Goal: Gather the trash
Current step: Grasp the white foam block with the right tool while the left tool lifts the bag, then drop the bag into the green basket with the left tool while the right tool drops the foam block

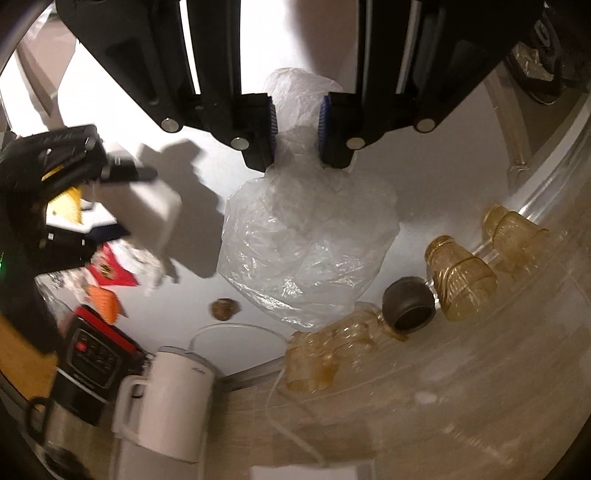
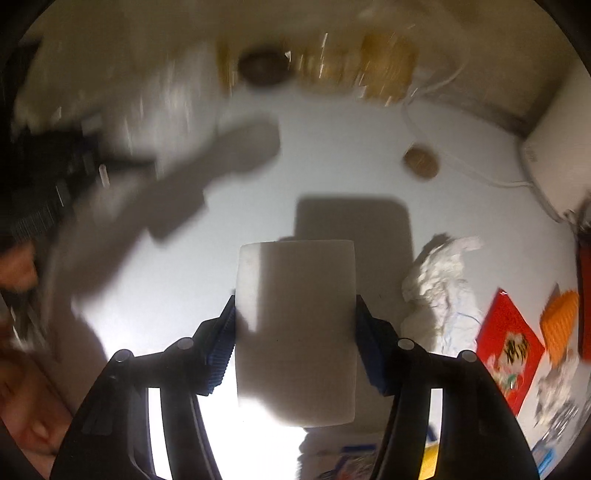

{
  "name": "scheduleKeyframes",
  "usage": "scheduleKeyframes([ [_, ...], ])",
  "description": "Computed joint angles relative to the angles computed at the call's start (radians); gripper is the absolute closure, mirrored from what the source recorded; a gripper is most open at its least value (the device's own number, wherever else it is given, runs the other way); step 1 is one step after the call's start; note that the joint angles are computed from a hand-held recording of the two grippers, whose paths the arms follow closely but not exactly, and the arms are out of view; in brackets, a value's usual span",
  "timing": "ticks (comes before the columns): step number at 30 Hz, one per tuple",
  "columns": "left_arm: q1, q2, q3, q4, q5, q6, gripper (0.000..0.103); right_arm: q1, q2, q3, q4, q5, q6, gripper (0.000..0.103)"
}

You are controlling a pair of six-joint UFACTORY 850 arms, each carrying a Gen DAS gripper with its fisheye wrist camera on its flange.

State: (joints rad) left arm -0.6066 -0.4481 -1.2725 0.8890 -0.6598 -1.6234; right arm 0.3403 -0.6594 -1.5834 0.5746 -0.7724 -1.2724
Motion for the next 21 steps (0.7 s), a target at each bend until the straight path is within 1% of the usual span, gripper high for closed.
scheduleKeyframes([
  [2, -0.031, 0.02, 0.011, 0.009, 0.015, 0.014, 0.086, -0.051, 0.109, 0.13, 0.178, 0.016, -0.086, 0.043],
  [4, -0.07, 0.029, 0.008, -0.012, 0.046, 0.068, 0.086, -0.096, 0.214, 0.265, 0.317, 0.037, -0.159, 0.043],
  [5, -0.089, 0.029, 0.004, -0.036, 0.068, 0.106, 0.086, -0.142, 0.284, 0.356, 0.392, 0.034, -0.202, 0.043],
  [6, -0.111, 0.028, -0.001, -0.061, 0.093, 0.144, 0.086, -0.166, 0.318, 0.405, 0.442, 0.044, -0.226, 0.043],
  [7, -0.131, 0.022, -0.008, -0.088, 0.117, 0.18, 0.086, -0.211, 0.382, 0.493, 0.487, 0.06, -0.247, 0.043],
  [8, -0.15, 0.013, -0.02, -0.126, 0.139, 0.228, 0.086, -0.23, 0.416, 0.548, 0.517, 0.09, -0.246, 0.043],
  [10, -0.189, -0.013, -0.049, -0.233, 0.185, 0.352, 0.086, -0.302, 0.476, 0.635, 0.524, 0.13, -0.212, 0.042],
  [11, -0.207, -0.03, -0.068, -0.283, 0.197, 0.412, 0.086, -0.346, 0.528, 0.702, 0.519, 0.141, -0.184, 0.042],
  [12, -0.233, -0.06, -0.103, -0.341, 0.199, 0.482, 0.086, -0.391, 0.558, 0.74, 0.508, 0.137, -0.163, 0.042],
  [13, -0.25, -0.083, -0.128, -0.387, 0.203, 0.537, 0.086, -0.456, 0.595, 0.793, 0.498, 0.135, -0.141, 0.042],
  [14, -0.273, -0.117, -0.166, -0.453, 0.203, 0.614, 0.086, -0.491, 0.626, 0.837, 0.494, 0.143, -0.133, 0.042],
  [15, -0.29, -0.142, -0.198, -0.491, 0.196, 0.658, 0.086, -0.552, 0.662, 0.885, 0.484, 0.143, -0.13, 0.042],
  [17, -0.324, -0.203, -0.263, -0.577, 0.189, 0.758, 0.086, -0.612, 0.691, 0.944, 0.499, 0.158, -0.14, 0.042],
  [19, -0.35, -0.25, -0.301, -0.639, 0.182, 0.814, 0.086, -0.686, 0.732, 1.01, 0.528, 0.161, -0.184, 0.042],
  [21, -0.371, -0.308, -0.355, -0.687, 0.169, 0.859, 0.085, -0.753, 0.757, 1.045, 0.541, 0.149, -0.21, 0.042],
])
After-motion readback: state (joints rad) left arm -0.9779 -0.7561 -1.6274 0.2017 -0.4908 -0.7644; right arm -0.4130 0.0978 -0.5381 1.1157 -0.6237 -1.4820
